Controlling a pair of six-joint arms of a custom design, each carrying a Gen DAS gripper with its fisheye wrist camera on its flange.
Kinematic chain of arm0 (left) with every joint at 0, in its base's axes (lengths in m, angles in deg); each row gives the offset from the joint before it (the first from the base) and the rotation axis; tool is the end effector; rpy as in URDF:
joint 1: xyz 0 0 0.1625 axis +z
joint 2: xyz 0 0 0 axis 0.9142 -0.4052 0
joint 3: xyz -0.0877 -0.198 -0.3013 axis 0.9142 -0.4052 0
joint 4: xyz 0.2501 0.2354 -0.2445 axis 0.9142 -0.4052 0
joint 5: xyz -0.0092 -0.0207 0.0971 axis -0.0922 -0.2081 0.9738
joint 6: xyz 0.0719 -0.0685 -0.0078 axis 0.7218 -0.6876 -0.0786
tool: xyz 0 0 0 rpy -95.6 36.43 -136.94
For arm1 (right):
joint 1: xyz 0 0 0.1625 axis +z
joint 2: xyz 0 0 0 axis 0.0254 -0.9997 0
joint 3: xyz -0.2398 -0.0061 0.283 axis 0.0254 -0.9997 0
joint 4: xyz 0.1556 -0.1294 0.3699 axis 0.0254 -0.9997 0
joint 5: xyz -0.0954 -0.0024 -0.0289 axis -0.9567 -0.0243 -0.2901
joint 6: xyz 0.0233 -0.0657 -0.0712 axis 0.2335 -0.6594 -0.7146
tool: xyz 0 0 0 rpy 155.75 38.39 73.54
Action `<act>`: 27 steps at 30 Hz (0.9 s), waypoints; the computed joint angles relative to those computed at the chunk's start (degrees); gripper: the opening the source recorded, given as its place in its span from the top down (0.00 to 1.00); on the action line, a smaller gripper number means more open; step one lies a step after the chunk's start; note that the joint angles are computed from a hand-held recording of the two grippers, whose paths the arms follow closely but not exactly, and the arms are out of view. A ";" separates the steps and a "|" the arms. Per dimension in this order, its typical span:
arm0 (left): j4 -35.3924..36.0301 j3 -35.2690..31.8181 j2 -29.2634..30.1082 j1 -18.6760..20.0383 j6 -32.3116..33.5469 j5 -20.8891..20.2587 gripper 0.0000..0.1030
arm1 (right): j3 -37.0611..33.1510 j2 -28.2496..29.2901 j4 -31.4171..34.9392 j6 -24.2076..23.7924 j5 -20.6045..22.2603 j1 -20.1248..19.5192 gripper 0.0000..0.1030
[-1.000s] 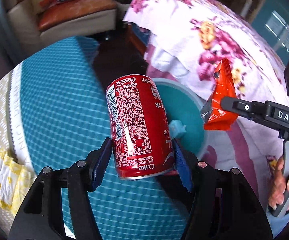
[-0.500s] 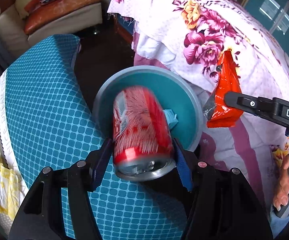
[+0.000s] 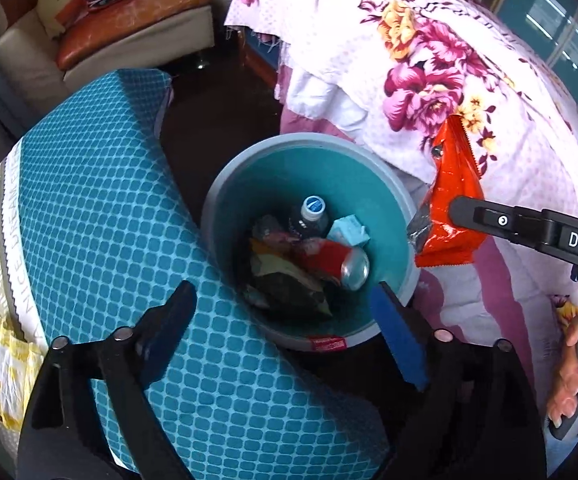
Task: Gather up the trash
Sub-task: 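Carry the can and chip bag over the teal bin and open both tools to drop them, then move both open tools back toward the yellow-printed napkin and white box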
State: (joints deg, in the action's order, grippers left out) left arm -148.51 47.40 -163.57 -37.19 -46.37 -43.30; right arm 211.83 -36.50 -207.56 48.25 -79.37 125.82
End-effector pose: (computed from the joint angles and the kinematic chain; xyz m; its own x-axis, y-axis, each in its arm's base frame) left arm -0.1793 -0.3020 0.2204 -0.5994 0.6156 -0.5117 0.6523 0.7461 0.1336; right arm 0.2534 -0.2135 0.1268 -0.9114 0.3778 0.1634 0.2005 0.7542 -0.6252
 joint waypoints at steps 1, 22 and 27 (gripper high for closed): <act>0.30 0.08 -0.39 -0.02 -0.18 0.11 0.12 | -0.13 0.37 -0.02 0.00 0.11 -0.09 0.73; 6.80 -1.30 -8.91 6.98 -0.99 0.71 0.10 | -6.11 8.76 2.76 2.25 1.32 1.11 0.36; 8.37 -2.12 -11.45 8.83 -0.56 0.72 0.10 | -7.59 9.82 5.25 6.06 0.25 2.81 0.29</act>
State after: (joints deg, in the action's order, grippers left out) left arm -140.14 45.27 -175.02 -28.35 -46.93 -42.58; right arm 204.24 -26.68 -202.31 54.31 -79.12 128.63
